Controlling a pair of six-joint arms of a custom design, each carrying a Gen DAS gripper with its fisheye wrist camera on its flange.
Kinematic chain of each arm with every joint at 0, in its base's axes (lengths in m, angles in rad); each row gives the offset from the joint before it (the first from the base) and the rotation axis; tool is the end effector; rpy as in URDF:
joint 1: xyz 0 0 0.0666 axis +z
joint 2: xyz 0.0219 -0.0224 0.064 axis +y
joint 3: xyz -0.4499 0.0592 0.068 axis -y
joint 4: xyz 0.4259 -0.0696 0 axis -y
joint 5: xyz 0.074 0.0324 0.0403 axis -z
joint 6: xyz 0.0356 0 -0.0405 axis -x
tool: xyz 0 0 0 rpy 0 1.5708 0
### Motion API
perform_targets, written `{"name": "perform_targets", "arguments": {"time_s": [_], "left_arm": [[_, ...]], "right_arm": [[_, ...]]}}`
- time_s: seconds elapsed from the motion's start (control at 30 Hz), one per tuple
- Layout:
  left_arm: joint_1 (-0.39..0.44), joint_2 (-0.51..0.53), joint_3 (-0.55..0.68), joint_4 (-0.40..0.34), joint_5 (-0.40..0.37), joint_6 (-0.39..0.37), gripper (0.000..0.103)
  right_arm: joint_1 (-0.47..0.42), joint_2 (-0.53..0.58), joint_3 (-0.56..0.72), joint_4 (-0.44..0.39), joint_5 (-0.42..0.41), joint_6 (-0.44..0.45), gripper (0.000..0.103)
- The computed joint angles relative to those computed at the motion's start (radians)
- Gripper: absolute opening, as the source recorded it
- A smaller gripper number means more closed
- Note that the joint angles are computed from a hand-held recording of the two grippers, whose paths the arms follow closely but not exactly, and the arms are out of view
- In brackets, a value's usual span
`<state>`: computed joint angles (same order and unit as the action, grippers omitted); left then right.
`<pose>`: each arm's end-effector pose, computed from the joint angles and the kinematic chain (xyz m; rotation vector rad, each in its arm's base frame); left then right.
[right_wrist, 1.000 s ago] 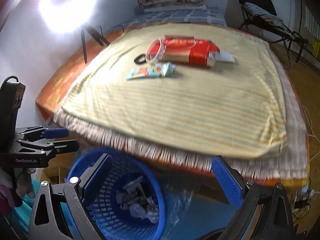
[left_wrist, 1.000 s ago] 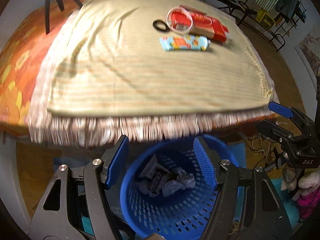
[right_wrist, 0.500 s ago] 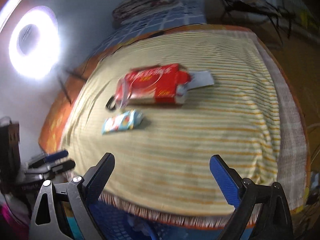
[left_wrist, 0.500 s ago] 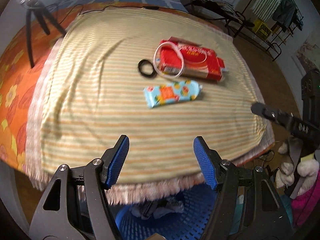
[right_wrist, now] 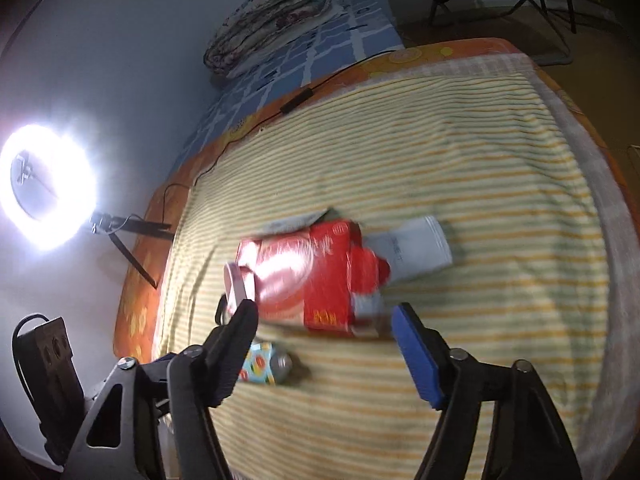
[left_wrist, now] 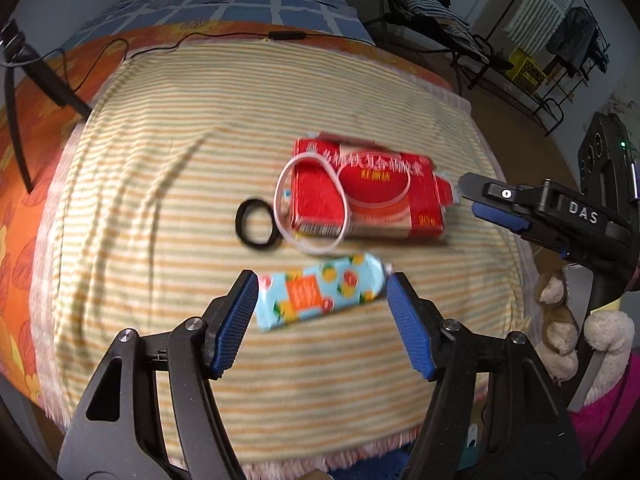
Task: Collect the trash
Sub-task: 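Grasp the snack wrapper with the left tool while the right tool grasps the red box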
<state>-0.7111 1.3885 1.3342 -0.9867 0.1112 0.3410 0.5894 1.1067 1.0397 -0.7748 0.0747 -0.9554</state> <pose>0.3666 -0.3215 0.4678 0.5359 2.6414 -0.4968 0.3168 0.2082 0.4530 0.4908 2.4557 0.5997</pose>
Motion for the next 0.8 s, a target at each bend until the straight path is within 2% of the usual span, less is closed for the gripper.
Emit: {"name": "perform_targets", "arguments": {"time_s": [0.07, 0.13, 0.27, 0.33, 0.43, 0.57, 0.63, 0.73, 0.8], "left_arm": [[-0.002, 0.016, 0.013, 0.012, -0.006, -0.001, 0.066], [-0.001, 0.037, 0.030, 0.011, -0.005, -0.008, 0.058], [0.004, 0.074, 0.055, 0.017, 0.014, -0.004, 0.055], [0.007, 0.088, 0.067, 0.020, 0.022, -0.001, 0.049], [0.009, 0.110, 0.082, 0.022, 0.031, -0.001, 0.049], [0.008, 0.131, 0.089, 0.023, 0.035, -0.012, 0.048], [0.008, 0.138, 0.090, 0.019, 0.030, -0.019, 0.039], [0.011, 0.150, 0.096, 0.025, 0.029, -0.022, 0.036], [0.012, 0.154, 0.100, 0.027, 0.030, -0.024, 0.027]], "right_arm": [[-0.023, 0.013, 0.002, 0.015, -0.016, 0.003, 0.063], [-0.045, 0.021, -0.003, 0.034, -0.039, -0.004, 0.059], [-0.085, 0.041, -0.003, 0.049, -0.079, 0.000, 0.051], [-0.097, 0.045, -0.008, 0.060, -0.087, -0.009, 0.051], [-0.109, 0.050, -0.006, 0.048, -0.073, -0.012, 0.051], [-0.125, 0.055, -0.018, 0.067, -0.106, -0.014, 0.051], [-0.125, 0.060, -0.019, 0.070, -0.114, -0.010, 0.051], [-0.128, 0.068, -0.024, 0.088, -0.134, -0.014, 0.047], [-0.129, 0.071, -0.027, 0.102, -0.146, -0.019, 0.043]]}}
